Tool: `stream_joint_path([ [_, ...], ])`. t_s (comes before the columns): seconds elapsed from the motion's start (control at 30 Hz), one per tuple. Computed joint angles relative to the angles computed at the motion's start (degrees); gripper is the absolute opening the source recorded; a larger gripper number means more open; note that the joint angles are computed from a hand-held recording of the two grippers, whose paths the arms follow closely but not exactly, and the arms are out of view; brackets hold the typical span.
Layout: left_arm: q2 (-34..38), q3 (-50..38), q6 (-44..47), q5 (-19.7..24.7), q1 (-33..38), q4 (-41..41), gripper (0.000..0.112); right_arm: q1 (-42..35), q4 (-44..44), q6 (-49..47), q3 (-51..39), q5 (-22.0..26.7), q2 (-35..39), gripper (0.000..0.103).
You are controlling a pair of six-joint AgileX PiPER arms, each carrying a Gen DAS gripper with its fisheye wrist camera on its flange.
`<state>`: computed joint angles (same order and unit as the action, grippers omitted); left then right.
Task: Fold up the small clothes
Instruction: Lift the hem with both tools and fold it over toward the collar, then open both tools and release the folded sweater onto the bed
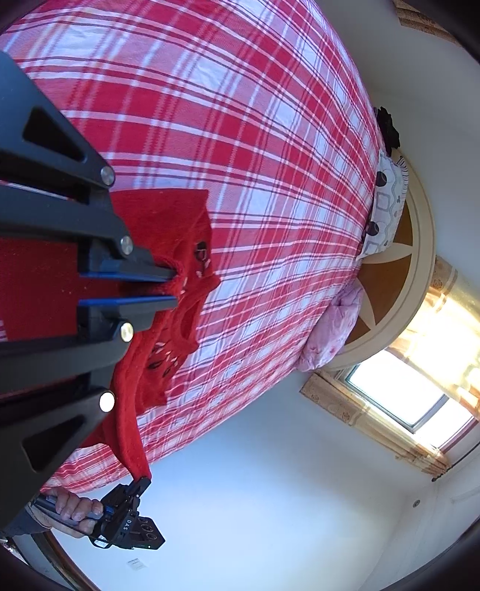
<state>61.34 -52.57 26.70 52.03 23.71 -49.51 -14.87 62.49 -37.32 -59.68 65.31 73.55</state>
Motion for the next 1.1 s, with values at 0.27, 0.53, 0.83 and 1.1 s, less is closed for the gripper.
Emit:
stream_joint_path([
  [0.27, 13.29, -6.44, -2.49, -6.05, -4.89, 2.45, 0.007, 8.31, -3.31, 4.71, -10.69, -8.15, 13.63, 0.008],
  [0.53, 25.28, -10.64, -3.48, -10.3, -7.48, 3.97, 0.006, 11.92, -6.64, 9.18, -20.37, -11.78, 27.93, 0.008],
  [0.83, 30.9, -14.3, -8.49, -12.84, -6.06, 8.2, 0.003, 14.92, -16.76, 19.71, -33.29, -13.07, 39.95, 0.014],
  [1.1, 19.7, -7.53, -10.79, -13.25, -10.15, 15.01, 0.017, 14.02, -14.12, 13.54, -24.84, -17.93, 31.22, 0.066],
])
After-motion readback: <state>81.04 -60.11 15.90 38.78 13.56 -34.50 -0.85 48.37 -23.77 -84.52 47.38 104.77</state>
